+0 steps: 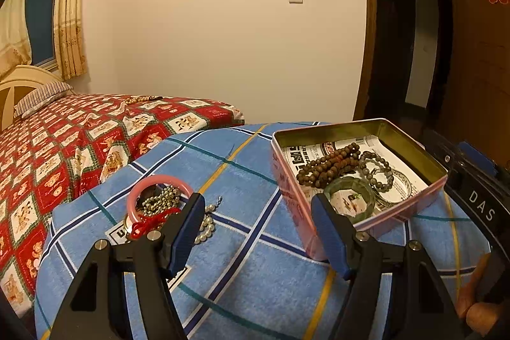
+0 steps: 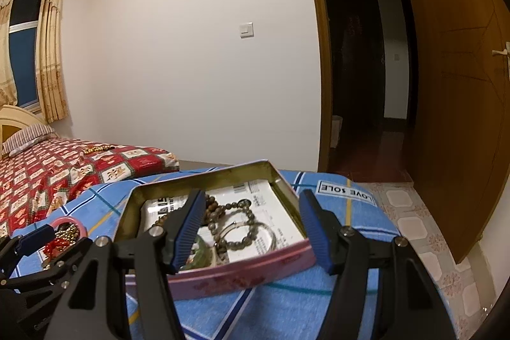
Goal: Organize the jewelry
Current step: 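Withdraw both tools from the tin back toward the remaining jewelry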
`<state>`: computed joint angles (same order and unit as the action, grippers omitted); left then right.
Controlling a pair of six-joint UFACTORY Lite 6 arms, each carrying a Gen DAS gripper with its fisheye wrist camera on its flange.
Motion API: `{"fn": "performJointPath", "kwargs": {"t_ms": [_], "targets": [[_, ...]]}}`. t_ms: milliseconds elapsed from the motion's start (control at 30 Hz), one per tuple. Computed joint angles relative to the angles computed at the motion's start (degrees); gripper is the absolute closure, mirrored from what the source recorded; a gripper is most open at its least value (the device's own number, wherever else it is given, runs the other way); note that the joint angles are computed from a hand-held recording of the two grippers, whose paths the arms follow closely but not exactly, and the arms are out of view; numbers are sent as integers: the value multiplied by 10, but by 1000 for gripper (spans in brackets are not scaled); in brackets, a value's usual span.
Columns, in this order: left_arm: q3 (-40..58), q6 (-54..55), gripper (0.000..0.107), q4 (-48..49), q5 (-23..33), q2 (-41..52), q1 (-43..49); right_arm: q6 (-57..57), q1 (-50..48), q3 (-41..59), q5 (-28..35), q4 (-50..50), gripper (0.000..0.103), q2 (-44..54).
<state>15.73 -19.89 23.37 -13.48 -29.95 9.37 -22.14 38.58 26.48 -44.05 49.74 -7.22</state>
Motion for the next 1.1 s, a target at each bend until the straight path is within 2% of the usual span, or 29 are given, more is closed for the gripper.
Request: {"fn": "performJointPath", "kwargs": {"t_ms": [400, 667, 800, 933, 1000, 1100], "targets": [[-42, -255, 38, 295, 0, -84, 74, -27, 97, -23, -36, 92, 38, -22], [-50, -381, 38, 457, -46, -99, 159, -15, 149, -8, -39, 120, 38, -7], [-47, -385, 38, 486, -77, -93, 211, -27, 181, 6, -49, 139, 38, 8], [-30, -329, 38, 476, -122, -57, 291, -30, 202, 30, -47, 142, 38, 36], [-10, -300, 38, 463, -142, -24, 337, -31, 209, 43, -43, 139, 38, 49], [43, -341, 38, 501, -190, 55, 420, -20, 213, 61, -26, 125, 38, 67]]}}
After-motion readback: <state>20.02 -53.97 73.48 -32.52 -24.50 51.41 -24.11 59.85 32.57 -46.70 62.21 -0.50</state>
